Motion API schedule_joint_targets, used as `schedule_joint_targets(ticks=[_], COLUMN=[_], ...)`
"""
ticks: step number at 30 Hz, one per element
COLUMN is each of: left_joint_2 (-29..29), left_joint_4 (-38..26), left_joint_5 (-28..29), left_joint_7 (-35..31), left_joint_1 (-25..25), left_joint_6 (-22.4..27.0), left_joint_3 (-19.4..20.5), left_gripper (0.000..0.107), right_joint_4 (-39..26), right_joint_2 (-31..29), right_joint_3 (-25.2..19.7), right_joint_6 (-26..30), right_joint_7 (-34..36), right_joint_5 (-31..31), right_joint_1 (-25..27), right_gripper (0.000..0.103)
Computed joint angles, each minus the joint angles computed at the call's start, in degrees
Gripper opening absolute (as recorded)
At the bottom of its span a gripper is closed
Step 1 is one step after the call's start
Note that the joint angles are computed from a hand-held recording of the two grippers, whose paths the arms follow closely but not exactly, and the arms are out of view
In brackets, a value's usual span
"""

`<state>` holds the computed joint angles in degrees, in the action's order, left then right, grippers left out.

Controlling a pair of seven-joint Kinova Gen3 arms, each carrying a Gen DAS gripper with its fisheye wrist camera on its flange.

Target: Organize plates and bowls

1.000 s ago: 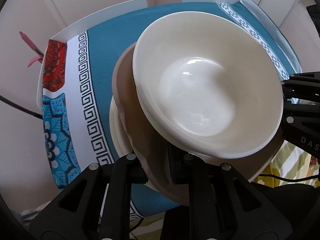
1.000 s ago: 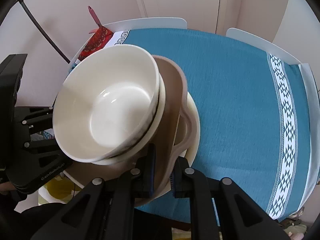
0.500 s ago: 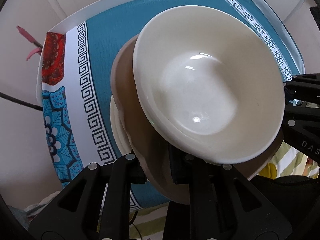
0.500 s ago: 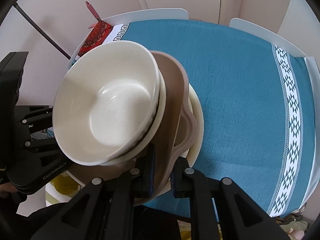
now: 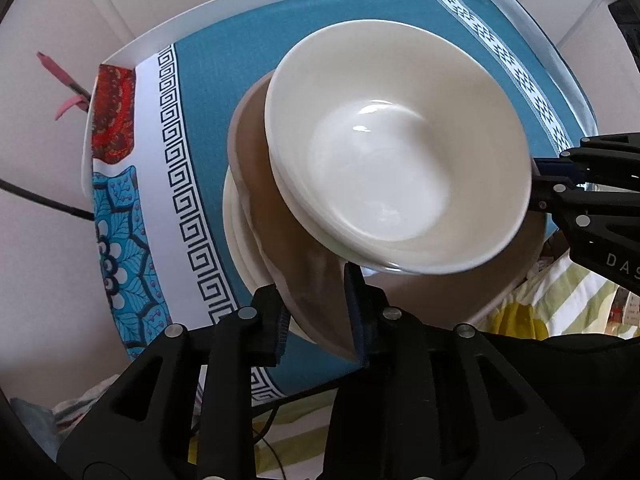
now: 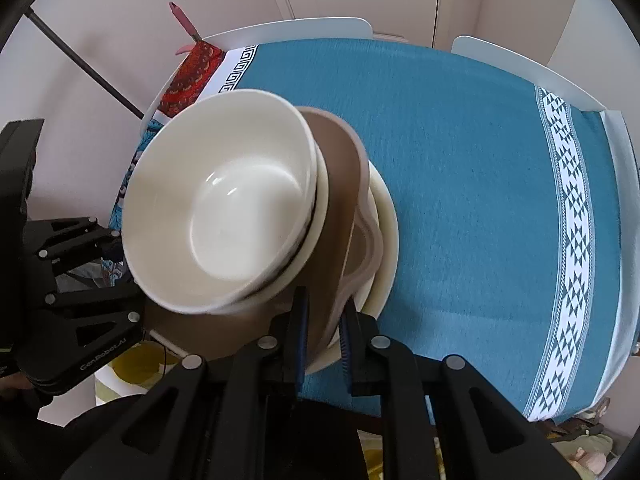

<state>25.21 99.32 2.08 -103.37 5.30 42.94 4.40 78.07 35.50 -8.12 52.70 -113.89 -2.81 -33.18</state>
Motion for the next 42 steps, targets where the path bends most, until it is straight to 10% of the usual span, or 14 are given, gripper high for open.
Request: schedule_joint_targets(ticks=[7, 16, 22, 25, 27, 30, 37, 42], left_joint_2=[-4.0, -9.6, -21.4, -28.7, -33.3, -39.1, -45.7, -47.2], left_joint_4=[2.7, 6.2, 14.0, 17.2, 19.0, 21.6, 23.3, 24.1], left_joint_5=[1.8, 3.9, 4.3, 3.8, 4.0, 0.1, -8.9, -9.5], left_joint_7=[-0.6, 1.3, 3.8, 6.3, 8.4, 15.4, 28.9, 31.5], left_joint_1=[-0.8, 2.2, 1.4, -1.0, -6.2, -14.1, -24.3, -27.4], left_joint_6=[-0.3, -3.1, -14.1, -21.1, -25.8, -32.8, -38.4, -38.4], left_joint_3=[-0.1, -3.9, -1.9, 1.4, 6.6, 13.9, 22.8, 25.4], left_gripper=[0.024, 0.024, 0.024, 0.025, 0.029, 0.101, 0.103, 0.103], right_joint_4=[4.9, 13.3, 18.3, 20.0, 21.2, 21.4, 19.9, 19.3], right_joint_2=[-4.6, -10.3, -16.9, -23.4, -27.7, -31.6, -33.3, -32.2], right_joint_3=[-1.4, -24.9, -35.7, -33.1, -27.9, -21.2, -11.3, -20.2], right_joint_6=[-3.2, -8.4, -9.4, -9.8, -10.3, -8.4, 4.8, 9.8], right_joint_7=[-3.4, -20.9, -34.2, -40.8, -45.4, -51.2, -63.6, -65.3], right_joint_5=[0.1, 17.7, 31.7, 38.6, 43.3, 50.3, 65.7, 68.7], right_joint_1=[1.1, 16.2, 22.0, 18.9, 13.6, 5.7, -12.0, -5.8], right_gripper=[0.013, 0.013, 0.013, 0.021, 0.060, 0.088, 0.103, 0.103])
